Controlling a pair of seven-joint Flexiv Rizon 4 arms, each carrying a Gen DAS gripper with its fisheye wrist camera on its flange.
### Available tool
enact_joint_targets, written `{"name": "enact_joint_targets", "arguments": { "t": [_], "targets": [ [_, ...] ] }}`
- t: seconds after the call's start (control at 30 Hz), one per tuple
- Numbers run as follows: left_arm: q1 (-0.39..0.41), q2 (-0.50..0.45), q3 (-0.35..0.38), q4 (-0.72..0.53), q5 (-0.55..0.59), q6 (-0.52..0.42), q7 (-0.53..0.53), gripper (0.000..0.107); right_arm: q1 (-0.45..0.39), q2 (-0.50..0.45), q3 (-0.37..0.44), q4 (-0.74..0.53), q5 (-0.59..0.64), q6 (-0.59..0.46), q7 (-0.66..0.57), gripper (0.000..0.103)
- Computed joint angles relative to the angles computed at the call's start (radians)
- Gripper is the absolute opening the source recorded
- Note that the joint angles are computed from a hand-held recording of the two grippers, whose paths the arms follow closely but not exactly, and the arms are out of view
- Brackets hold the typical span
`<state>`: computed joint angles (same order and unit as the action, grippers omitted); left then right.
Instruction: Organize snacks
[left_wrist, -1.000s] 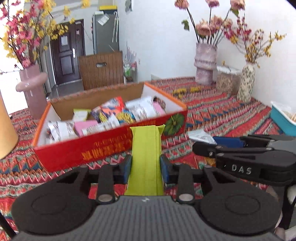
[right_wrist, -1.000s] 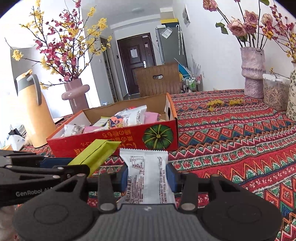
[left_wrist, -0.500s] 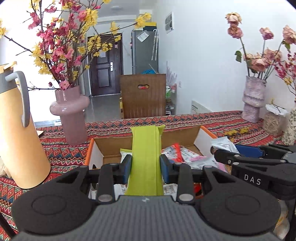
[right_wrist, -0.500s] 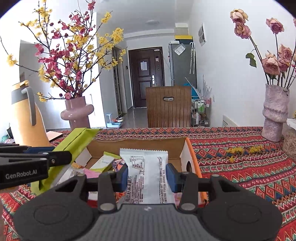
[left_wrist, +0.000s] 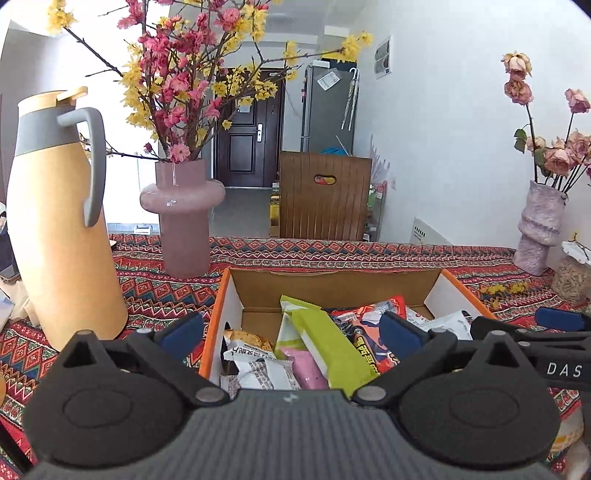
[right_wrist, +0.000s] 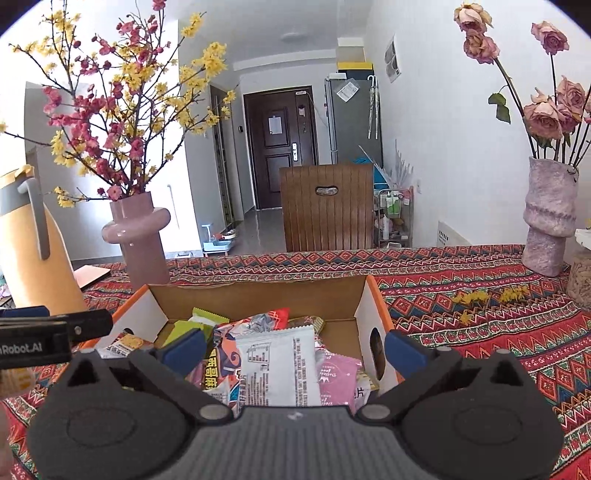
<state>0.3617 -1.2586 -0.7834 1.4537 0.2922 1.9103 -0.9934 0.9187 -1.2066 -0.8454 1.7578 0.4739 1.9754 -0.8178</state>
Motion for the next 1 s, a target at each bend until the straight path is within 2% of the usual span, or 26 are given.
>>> {"name": "enact_joint_targets", "arguments": {
  "t": [0.23,0.47,0.6,0.83,1.0],
  "targets": [
    [0.163,0.036,-0.062,0.214,0.123,0.077,-0.032,0.103,0.115,0.071,0.016,0.159,0.081,0.085,-0.058,0.103],
    [0.262,0.099,-0.037,0.383,0.173,0.093,-0.075,0.103,0.225,0.146,0.067,0.296,0.185,0.124,-0.125,0.103],
    [0.284,0.131,-0.001,0.453,0.178,0.108,-0.079,0.103,0.275,0.163,0.083,0.344,0.215,0.103,-0.122,0.103],
    [0.327,0.147,0.019,0.522,0.193,0.110,-0.070,0.103,0.332,0.173,0.097,0.412,0.207,0.083,-0.056,0.103],
    [0.324,0.166,0.049,0.552,0.188,0.130,-0.069,0.103,0.355,0.172,0.101,0.445,0.186,0.081,-0.008,0.103]
  ]
}}
